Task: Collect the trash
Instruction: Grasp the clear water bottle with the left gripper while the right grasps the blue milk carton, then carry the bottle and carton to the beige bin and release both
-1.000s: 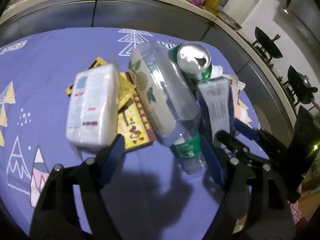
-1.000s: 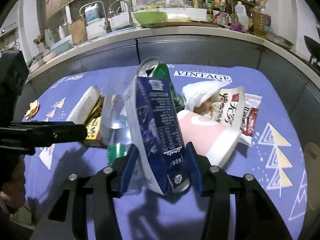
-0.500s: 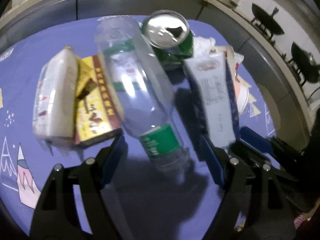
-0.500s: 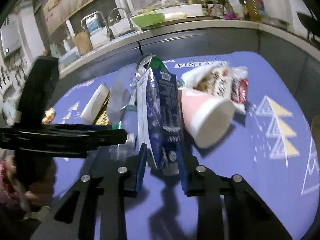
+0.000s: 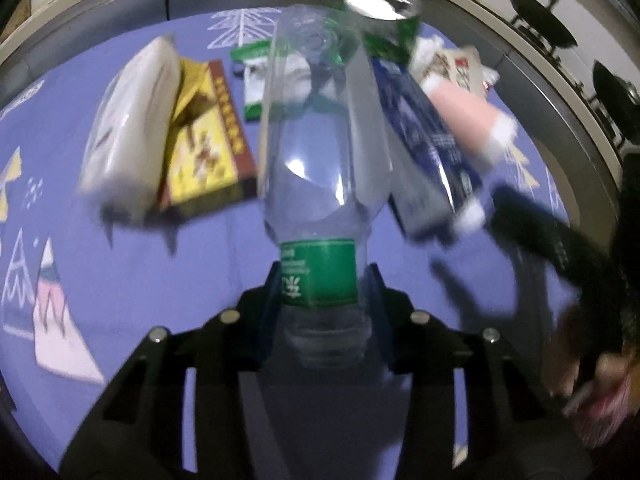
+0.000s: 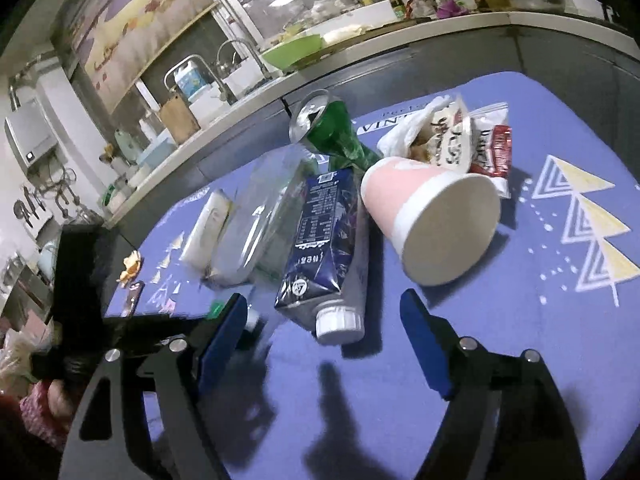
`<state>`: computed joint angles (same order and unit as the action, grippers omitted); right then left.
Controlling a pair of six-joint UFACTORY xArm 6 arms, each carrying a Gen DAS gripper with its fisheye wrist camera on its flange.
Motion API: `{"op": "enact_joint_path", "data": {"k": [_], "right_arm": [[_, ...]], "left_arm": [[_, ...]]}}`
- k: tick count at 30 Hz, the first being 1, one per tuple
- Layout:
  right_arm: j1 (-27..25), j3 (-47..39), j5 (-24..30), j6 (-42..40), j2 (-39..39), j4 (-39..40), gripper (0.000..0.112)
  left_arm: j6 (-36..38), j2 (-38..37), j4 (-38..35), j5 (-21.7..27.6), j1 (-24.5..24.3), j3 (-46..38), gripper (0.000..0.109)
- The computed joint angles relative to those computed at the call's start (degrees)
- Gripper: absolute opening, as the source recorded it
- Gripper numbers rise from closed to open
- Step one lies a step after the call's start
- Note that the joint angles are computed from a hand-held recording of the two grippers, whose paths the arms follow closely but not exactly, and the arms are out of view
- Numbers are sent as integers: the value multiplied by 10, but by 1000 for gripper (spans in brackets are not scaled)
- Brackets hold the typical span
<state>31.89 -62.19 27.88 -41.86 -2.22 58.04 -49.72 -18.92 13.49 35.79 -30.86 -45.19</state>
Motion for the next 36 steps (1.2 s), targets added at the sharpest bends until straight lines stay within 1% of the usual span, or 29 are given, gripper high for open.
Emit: {"op": "enact_joint_path", "data": {"k": [2, 3, 4, 5, 7, 8, 9, 10, 11, 13, 14, 15, 16, 17, 19, 22, 23, 26, 28, 29, 32, 33, 34, 35, 36], "right_arm": [[7, -7, -5, 6, 10, -12, 75], [13, -7, -16, 13, 14, -26, 75], [23, -11, -37, 28, 23, -51, 75], [29, -12, -53, 36, 29, -72, 75], [38, -16, -78, 52, 44, -109, 72], [41, -18, -87, 65, 49, -129, 63], [42, -18, -92, 77, 54, -149, 56], [41, -22, -84, 77, 59, -157, 47], [43, -15, -90, 77, 55, -159, 45], [43, 12, -100, 70, 31, -155, 44], [38, 27, -93, 62, 15, -146, 44], [33, 37, -77, 40, 2, -117, 44], [21, 51, -44, -1, -19, -64, 44], [11, 67, -21, -29, -39, -32, 44], [-9, 106, 25, -77, -89, 17, 44], [-40, 153, 86, -120, -147, 79, 44], [-50, 168, 96, -125, -166, 95, 44], [-89, 203, 128, -157, -213, 168, 44], [-111, 221, 128, -174, -239, 202, 44], [-122, 226, 123, -178, -246, 211, 44], [-172, 235, 101, -181, -260, 247, 44], [-185, 232, 91, -175, -256, 254, 44], [-211, 232, 79, -160, -254, 259, 44], [-229, 227, 68, -145, -248, 259, 44], [-250, 221, 54, -125, -240, 255, 44]], "left_arm": [[-9, -12, 9, 13, -15, 10, 40], [-8, -15, 9, 28, -22, 9, 42], [-9, -14, 13, 38, -25, 6, 48], [-16, -12, 27, 45, -27, 1, 58], [-65, 0, 93, 66, -30, -20, 68], [-82, 7, 116, 69, -30, -29, 70], [-83, 17, 127, 63, -27, -38, 71], [-82, 28, 135, 66, -23, -51, 71], [-84, 40, 146, 71, -23, -63, 71], [-81, 55, 159, 68, -16, -75, 69], [-78, 56, 154, 64, -13, -74, 64], [-77, 54, 149, 63, -13, -71, 63], [-82, 49, 156, 62, -17, -65, 61], [-81, 42, 161, 63, -22, -58, 61], [-75, 21, 155, 68, -43, -41, 61], [-65, -27, 133, 28, -59, 3, 60], [-65, -39, 134, 17, -66, 11, 60], [-53, -39, 136, -10, -75, -3, 60], [-22, -19, 115, -40, -76, -29, 60], [-7, -1, 105, -47, -77, -47, 60], [98, 91, 38, -55, -83, -146, 61], [153, 137, 3, -58, -86, -197, 61], [194, 176, -24, -55, -89, -242, 61], [235, 217, -57, -34, -94, -297, 61], [292, 267, -107, -30, -97, -357, 61]]}}
